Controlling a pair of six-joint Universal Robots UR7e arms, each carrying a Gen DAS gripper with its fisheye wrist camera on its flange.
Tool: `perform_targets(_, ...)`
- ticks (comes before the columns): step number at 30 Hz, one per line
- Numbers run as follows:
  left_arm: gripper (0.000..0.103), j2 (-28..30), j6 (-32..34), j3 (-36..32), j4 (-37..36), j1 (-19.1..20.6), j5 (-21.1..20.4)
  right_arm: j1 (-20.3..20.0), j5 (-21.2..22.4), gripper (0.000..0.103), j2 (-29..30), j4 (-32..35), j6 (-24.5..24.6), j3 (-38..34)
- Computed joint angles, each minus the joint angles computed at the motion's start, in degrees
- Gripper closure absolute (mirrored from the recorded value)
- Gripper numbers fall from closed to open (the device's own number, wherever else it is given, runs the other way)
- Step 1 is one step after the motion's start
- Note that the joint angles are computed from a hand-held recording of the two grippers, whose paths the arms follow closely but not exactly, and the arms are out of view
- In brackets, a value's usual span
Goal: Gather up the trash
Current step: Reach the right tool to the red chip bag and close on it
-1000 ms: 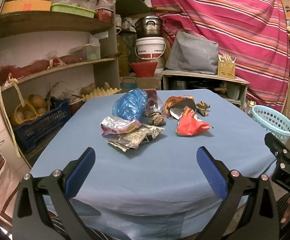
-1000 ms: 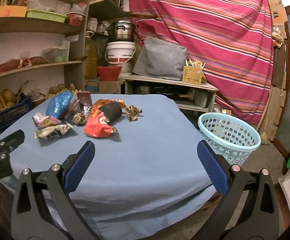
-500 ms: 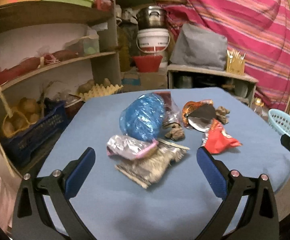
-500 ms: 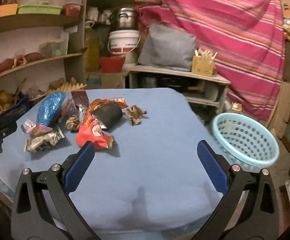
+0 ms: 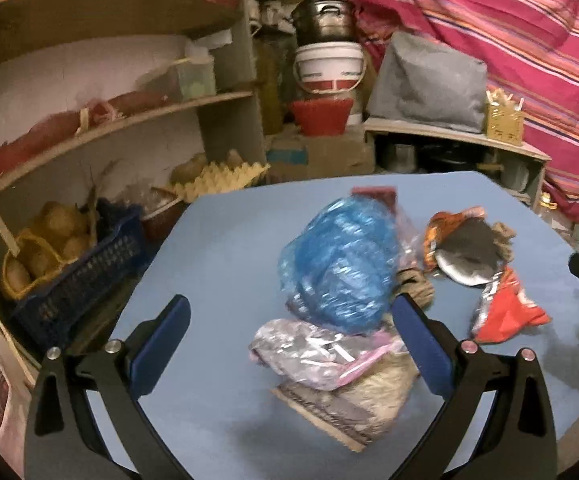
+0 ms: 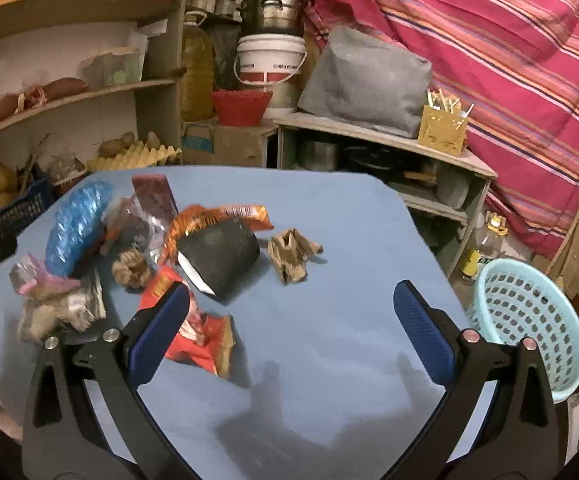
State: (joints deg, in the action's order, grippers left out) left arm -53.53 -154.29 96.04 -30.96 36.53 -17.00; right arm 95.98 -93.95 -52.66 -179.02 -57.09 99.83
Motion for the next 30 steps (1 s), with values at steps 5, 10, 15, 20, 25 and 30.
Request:
perform_targets(5,0.004,-3.5,8.9,5.2,-11.9,0.7,-0.4,-0.7,-1.2,0.004,0.4,3.2,2.1,-1.2)
perform_targets(10,0.004,-6.0,17.0,8.7,-23.7,1.6,0.1,-1.1,-0.3,0.004,-0.5,1.8,2.3,0.1)
perform_targets(15,0.004,-5.6,20.3,7.9,-27.2,2.8,1.5,-0.5,-1.7,0.004,0.8,0.7,1.3,-0.5)
perform_targets(20,0.004,-4.1,26.4,6.7,-31.2,3.3,2.9,-0.2,-2.7,0.004,2.0,1.3,2.4,-1.8)
perform_targets(25,0.004,-3.6,40.0,8.0,-43.9,5.4,0.5,-0.2,-3.0,0.004,2.0,0.9,1.1,-1.0)
perform_targets(30,0.015,-4.9,40.4,9.7,-45.4,5.9,-0.1,-0.2,-3.4,0.004,2.2,-0.2,0.2,-0.5)
